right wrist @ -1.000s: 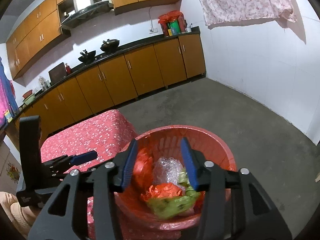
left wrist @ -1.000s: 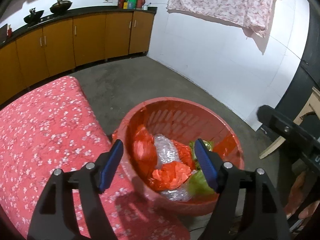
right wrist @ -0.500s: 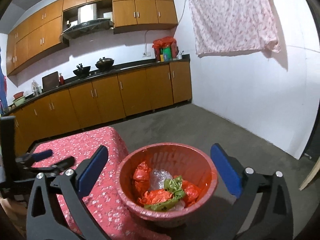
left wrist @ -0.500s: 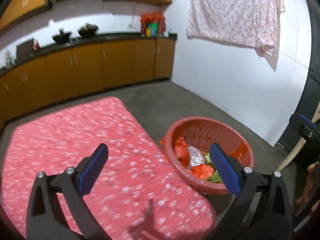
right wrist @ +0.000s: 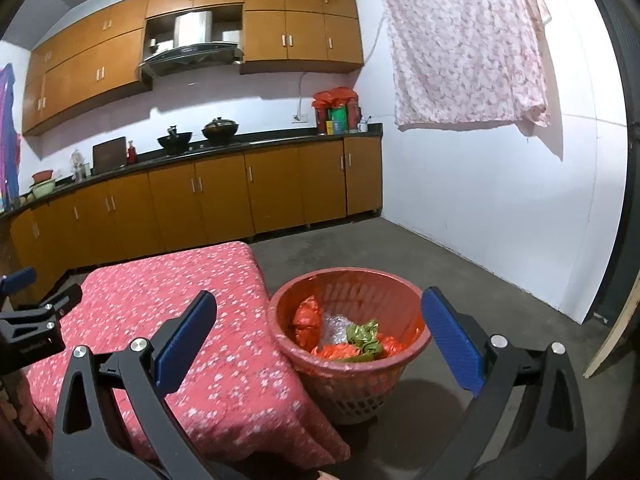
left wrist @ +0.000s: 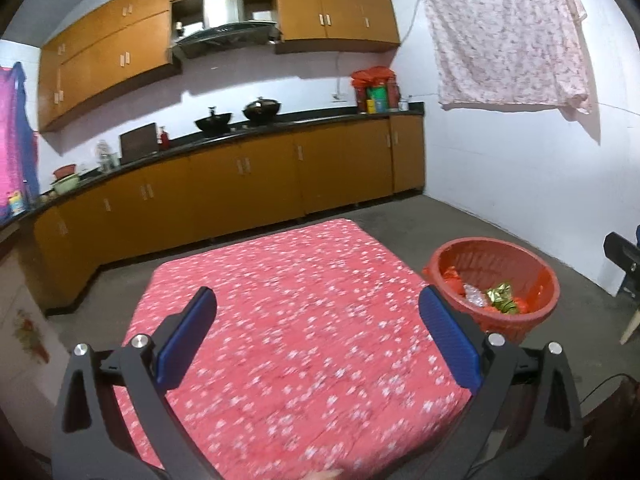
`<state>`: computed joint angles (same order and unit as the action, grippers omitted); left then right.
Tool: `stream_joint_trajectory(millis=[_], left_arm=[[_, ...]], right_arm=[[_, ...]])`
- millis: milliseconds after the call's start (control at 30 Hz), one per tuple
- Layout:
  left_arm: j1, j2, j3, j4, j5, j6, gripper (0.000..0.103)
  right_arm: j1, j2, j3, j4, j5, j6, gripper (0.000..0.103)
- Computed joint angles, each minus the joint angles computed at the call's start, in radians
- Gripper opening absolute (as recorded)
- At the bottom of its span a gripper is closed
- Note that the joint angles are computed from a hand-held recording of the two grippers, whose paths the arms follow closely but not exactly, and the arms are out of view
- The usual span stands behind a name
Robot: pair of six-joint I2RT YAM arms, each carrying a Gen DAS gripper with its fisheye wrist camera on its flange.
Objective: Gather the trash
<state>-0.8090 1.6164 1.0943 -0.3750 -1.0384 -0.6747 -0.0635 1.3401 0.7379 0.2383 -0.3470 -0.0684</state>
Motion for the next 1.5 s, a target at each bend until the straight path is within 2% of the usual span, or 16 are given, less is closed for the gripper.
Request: stream_joint_trajectory(millis=[233,400,600,867,1500], left_arm=[[-0.1,-0.027,-0.008,-0.2,-0.074,-0.217,0.099],[-0.146,-0.049,-0.03,-0.294,-0.078,-0.353,0.099],[-0.172,-0.073,-0.059,-0.356,-0.073,-0.452,0.099],[-0.199,-0.062,-0.062,-0.419,-0.067,-0.538,0.099],[-0.203,-0.065,-0.09,-0.397,-0.053,-0.558,0.099]], right_arm=[[0.025,-0.11,-0.093,-0.006,0.016,-0.026,0.101],[0.048,-0.179,-0.153,-0.022,0.026,-0.039,0.101],[0.06,-0.212,-0.189,-0.043,0.029,-0.034,0.101],[0.06,-0.233,-0.212,-0.04,0.043,-0.028,0.101],[0.062,-0.242,-0.218,-0.046,0.05,-0.027,0.101]])
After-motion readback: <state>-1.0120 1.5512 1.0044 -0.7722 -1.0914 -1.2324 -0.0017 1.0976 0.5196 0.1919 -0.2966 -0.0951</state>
